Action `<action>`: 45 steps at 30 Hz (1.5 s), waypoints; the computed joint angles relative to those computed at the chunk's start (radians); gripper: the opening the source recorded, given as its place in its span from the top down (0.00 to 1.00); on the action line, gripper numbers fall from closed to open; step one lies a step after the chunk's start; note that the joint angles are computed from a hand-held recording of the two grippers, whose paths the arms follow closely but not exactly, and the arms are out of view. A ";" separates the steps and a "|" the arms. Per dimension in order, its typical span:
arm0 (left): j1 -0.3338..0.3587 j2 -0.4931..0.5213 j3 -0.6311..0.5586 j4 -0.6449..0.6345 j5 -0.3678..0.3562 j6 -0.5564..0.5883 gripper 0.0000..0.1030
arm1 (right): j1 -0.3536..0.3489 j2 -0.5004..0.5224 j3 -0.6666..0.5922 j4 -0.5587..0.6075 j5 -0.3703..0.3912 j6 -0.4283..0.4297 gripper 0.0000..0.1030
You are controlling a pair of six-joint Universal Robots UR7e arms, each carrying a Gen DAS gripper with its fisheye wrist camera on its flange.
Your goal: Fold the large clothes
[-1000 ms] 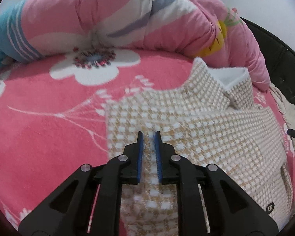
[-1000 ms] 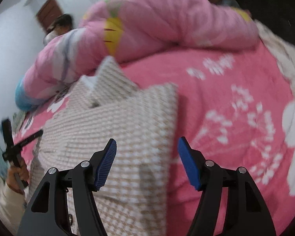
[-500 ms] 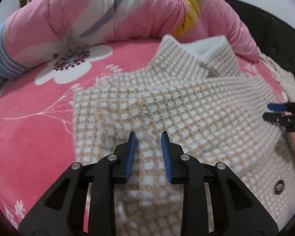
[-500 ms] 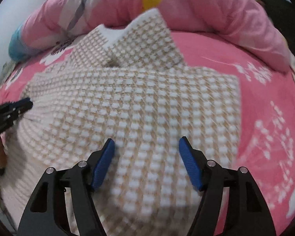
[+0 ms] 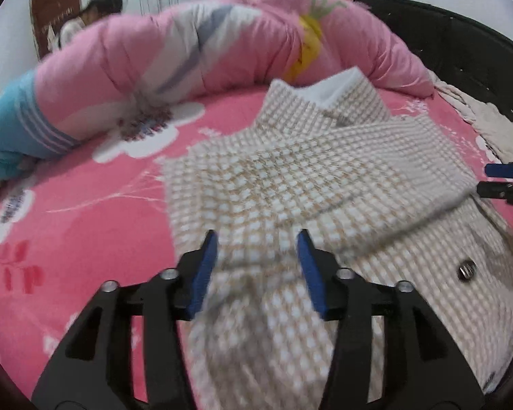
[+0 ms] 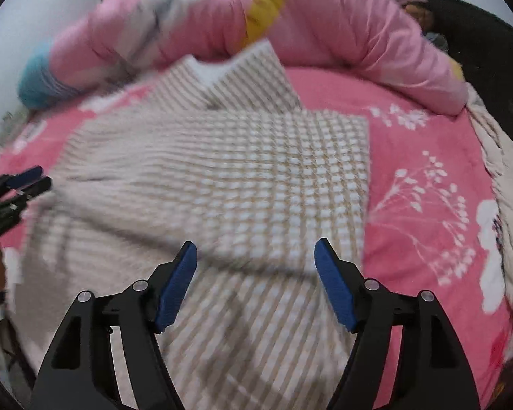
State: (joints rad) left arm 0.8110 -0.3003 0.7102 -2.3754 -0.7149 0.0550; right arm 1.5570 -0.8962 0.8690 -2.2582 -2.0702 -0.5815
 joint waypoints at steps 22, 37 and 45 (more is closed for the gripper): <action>-0.094 -0.281 0.687 -0.132 -0.031 -0.352 0.09 | -0.046 -0.354 0.751 -0.407 -0.043 0.118 0.06; -0.098 -0.268 0.675 -0.102 -0.002 -0.381 0.08 | -0.043 -0.400 0.860 -0.528 -0.058 0.130 0.06; -0.100 -0.261 0.657 -0.057 0.011 -0.396 0.07 | -0.044 -0.397 0.832 -0.452 -0.067 0.150 0.06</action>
State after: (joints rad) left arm 0.7108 -0.5613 1.3669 -2.4326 -0.7035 -0.3415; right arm 1.5131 -1.2933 1.7005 -2.7100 -2.1369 -0.4314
